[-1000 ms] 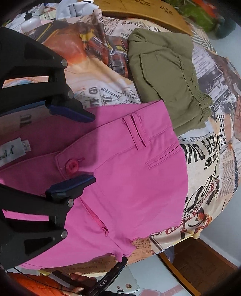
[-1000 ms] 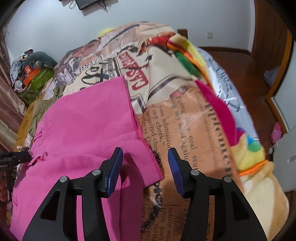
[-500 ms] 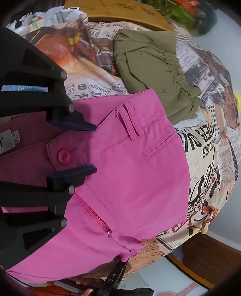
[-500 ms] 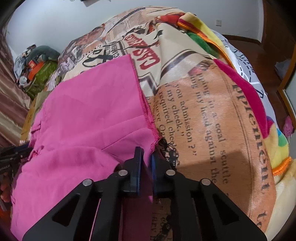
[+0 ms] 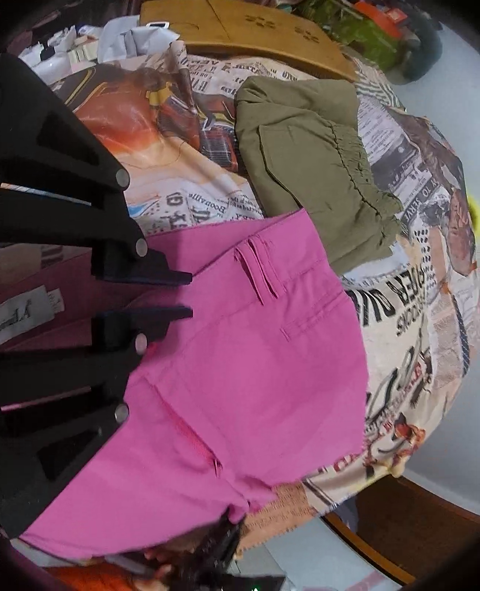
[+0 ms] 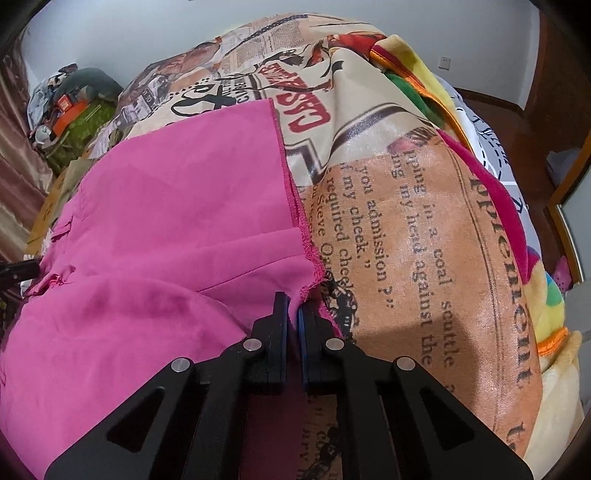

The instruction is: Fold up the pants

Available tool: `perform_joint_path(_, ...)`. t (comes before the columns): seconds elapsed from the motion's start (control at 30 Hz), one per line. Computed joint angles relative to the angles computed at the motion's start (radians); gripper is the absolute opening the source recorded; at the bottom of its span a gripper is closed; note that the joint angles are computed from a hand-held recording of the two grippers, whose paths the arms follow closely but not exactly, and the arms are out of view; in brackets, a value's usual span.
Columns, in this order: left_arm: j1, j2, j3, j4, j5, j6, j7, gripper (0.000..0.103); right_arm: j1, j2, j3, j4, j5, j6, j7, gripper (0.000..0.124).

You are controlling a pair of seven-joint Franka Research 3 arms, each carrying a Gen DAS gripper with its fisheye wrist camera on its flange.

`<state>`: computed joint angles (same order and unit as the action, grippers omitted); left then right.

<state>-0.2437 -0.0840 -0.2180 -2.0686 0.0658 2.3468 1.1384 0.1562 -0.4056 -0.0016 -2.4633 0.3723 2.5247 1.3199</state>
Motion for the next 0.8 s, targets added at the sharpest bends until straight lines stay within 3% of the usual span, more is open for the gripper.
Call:
perform_joint_path(0.03,-0.002,-0.001,0.000,-0.001,-0.015,0.005,0.008,0.037,-0.001,-0.001,0.002,-0.001,-0.004,0.001,0.003,0.004)
perform_joint_path(0.1,-0.006,0.009,0.001,0.003,-0.048,0.010,0.031,0.049,-0.004,-0.003,0.008,-0.002,-0.011,0.006,0.014,0.004)
perform_joint_path(0.43,-0.003,0.055,-0.007,0.013,-0.023,0.015,0.007,0.052,-0.028,-0.034,0.013,-0.028,-0.076,0.009,0.045,0.002)
perform_joint_path(0.7,-0.005,0.055,-0.012,0.021,0.038,0.003,-0.031,0.053,-0.042,-0.024,0.033,0.005,-0.137,-0.038,0.089,0.003)
perform_joint_path(0.8,-0.006,0.040,-0.017,0.019,0.116,-0.006,-0.072,0.053,-0.035,-0.040,0.013,0.022,-0.115,-0.062,0.084,0.005)
